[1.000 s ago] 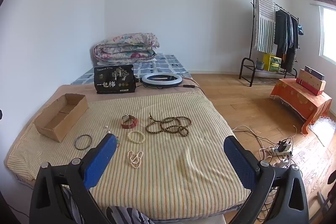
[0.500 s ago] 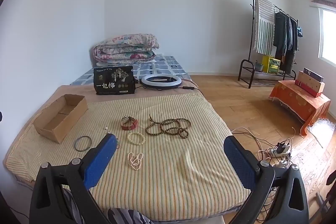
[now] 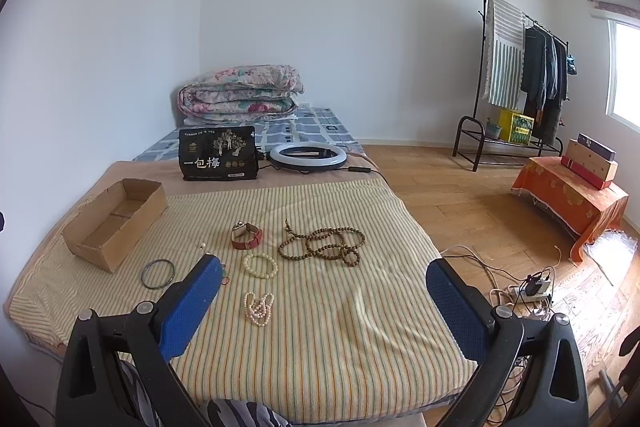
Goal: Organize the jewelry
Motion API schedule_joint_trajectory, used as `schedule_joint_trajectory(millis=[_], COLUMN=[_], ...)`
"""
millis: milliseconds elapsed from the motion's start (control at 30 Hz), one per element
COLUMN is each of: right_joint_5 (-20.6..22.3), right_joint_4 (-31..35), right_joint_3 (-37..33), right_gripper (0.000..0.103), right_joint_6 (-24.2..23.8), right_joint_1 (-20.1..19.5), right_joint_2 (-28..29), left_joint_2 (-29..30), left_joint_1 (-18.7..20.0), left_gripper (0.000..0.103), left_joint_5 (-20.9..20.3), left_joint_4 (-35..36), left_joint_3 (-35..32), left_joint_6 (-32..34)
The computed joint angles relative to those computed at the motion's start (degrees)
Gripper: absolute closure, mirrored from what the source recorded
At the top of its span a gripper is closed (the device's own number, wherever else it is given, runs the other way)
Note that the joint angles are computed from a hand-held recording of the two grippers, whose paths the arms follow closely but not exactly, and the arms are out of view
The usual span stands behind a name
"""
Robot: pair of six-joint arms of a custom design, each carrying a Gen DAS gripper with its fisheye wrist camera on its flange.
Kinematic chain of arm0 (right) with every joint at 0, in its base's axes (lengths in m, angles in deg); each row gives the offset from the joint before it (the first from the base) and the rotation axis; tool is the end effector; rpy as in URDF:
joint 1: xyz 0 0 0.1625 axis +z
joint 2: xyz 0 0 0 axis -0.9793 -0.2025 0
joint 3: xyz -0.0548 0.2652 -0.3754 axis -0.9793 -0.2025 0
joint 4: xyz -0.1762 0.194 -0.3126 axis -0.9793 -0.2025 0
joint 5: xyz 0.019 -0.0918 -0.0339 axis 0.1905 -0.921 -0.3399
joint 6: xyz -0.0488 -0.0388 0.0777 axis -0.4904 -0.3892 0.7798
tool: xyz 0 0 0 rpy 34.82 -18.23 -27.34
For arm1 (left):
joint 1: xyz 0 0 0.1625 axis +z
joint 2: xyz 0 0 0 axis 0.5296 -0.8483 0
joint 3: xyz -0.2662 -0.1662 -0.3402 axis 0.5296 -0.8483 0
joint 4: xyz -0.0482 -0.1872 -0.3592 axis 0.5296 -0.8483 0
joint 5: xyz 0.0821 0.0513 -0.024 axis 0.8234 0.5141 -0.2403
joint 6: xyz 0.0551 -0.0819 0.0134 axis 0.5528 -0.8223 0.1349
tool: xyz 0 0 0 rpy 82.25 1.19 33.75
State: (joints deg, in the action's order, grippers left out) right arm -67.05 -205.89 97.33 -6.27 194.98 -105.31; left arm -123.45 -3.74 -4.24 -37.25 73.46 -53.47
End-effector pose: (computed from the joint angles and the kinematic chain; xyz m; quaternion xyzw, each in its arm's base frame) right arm 0.3772 -0.5756 0.2756 0.3167 -0.8047 0.4176 0.2788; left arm -0.3091 -0.4277 0.3862 -0.0112 0.7213 -0.5355 0.4391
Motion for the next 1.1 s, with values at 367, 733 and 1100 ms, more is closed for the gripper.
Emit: schedule_joint_trajectory(millis=[367,733,1100], right_joint_5=[0.02,-0.19,-0.30], right_joint_4=[-0.12,-0.15,0.09], right_joint_3=[0.14,0.01,-0.15], right_gripper=[0.000,0.000,0.000], right_joint_6=[-0.49,-0.69,-0.62], right_joint_1=[0.25,0.46,0.51], right_joint_2=[0.12,0.34,0.38], left_joint_2=[-0.17,-0.27,-0.32], left_joint_1=[-0.32,-0.34,-0.38], left_gripper=[0.000,0.000,0.000], left_joint_5=[-0.16,-0.10,-0.11], left_joint_4=[-0.41,-0.51,-0.73], left_joint_3=[-0.08,0.08,0.22], left_joint_6=[0.58,0.51,0.63])
